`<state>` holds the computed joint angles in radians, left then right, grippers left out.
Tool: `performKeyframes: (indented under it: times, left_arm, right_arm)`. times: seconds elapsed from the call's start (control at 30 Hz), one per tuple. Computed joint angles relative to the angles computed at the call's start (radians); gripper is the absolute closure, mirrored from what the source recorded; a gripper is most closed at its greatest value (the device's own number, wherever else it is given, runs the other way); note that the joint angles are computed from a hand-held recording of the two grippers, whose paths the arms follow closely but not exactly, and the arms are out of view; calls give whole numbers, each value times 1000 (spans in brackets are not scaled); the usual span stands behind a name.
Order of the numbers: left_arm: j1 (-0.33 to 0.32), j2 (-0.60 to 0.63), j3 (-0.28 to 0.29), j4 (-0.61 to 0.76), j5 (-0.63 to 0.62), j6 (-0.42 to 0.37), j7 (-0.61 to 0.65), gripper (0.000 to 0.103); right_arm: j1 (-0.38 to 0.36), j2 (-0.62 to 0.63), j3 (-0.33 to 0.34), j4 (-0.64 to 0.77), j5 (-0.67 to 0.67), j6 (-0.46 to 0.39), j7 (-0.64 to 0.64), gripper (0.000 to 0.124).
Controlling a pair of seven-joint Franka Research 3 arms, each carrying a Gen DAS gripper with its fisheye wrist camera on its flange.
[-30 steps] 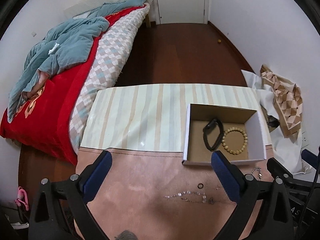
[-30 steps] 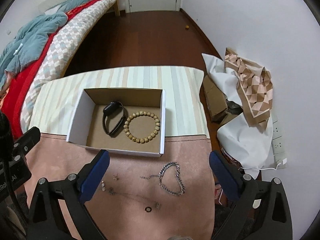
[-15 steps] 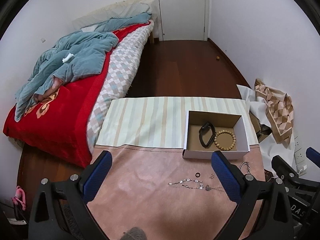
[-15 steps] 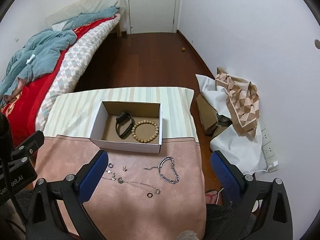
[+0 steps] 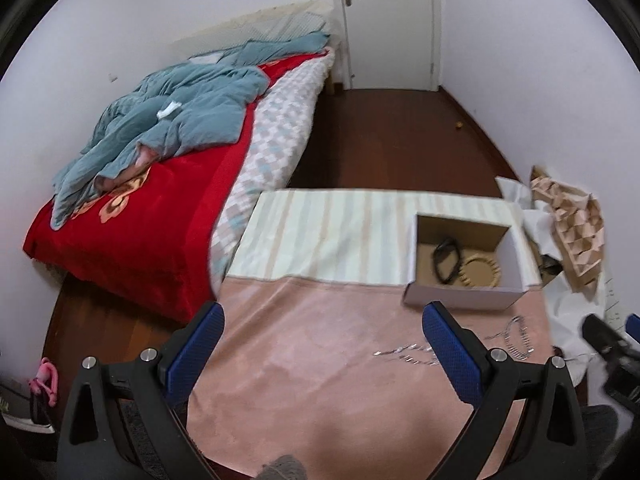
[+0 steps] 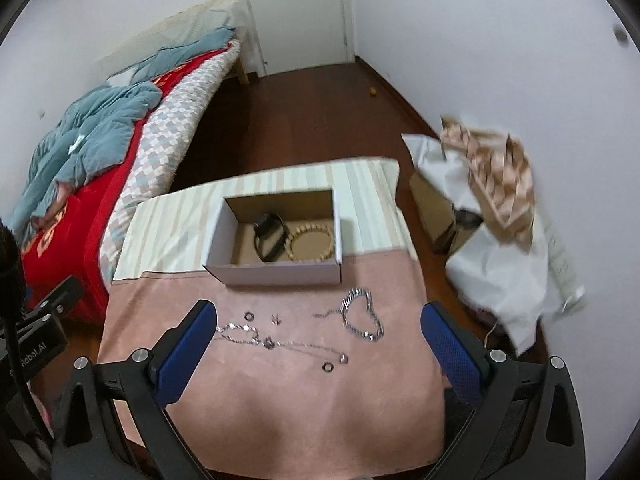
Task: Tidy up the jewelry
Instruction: 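Grasp the silver curb chain bracelet with the right tool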
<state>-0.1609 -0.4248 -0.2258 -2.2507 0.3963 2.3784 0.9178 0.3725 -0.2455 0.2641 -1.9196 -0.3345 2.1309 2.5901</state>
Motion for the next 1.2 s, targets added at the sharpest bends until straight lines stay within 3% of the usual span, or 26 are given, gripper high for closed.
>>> performKeyframes:
  times: [0.2, 0.37, 0.5, 0.57, 0.7, 0.87, 1.0, 1.07, 1.2]
  left_arm:
    - [6, 35, -18, -58, 30, -20, -32, 2]
    - [0, 114, -33, -56, 66, -30, -83, 2]
    - [-13, 202, -42, -25, 108, -39, -128, 2]
    - [-22, 235, -37, -7, 117, -46, -137, 2]
    - [-35, 300, -28, 36, 141, -57, -158, 2]
    - [-46, 349, -15, 73, 166, -65, -169, 2]
    - [-50, 357, -5, 70, 169, -66, -159, 2]
    - [-50, 358, -1, 66, 151, -68, -137, 2]
    - [-54, 342, 3, 36, 105, -51, -95, 2]
  right_arm:
    - [-20, -62, -50, -214, 157, 85, 35, 23]
    - [-51, -58, -58, -340, 209, 187, 39, 47]
    - [-72, -16, -66, -377, 198, 257, 25, 56]
    - [-80, 15, -72, -376, 186, 290, 12, 62]
    - [-87, 92, -81, -329, 119, 330, -32, 63]
    - [-64, 207, -108, -217, 51, 287, -90, 69]
    - [-30, 245, -127, -163, -23, 249, -81, 92]
    - [-18, 248, -134, -156, -33, 245, -89, 119]
    - [-13, 226, -146, -186, 32, 287, -113, 120]
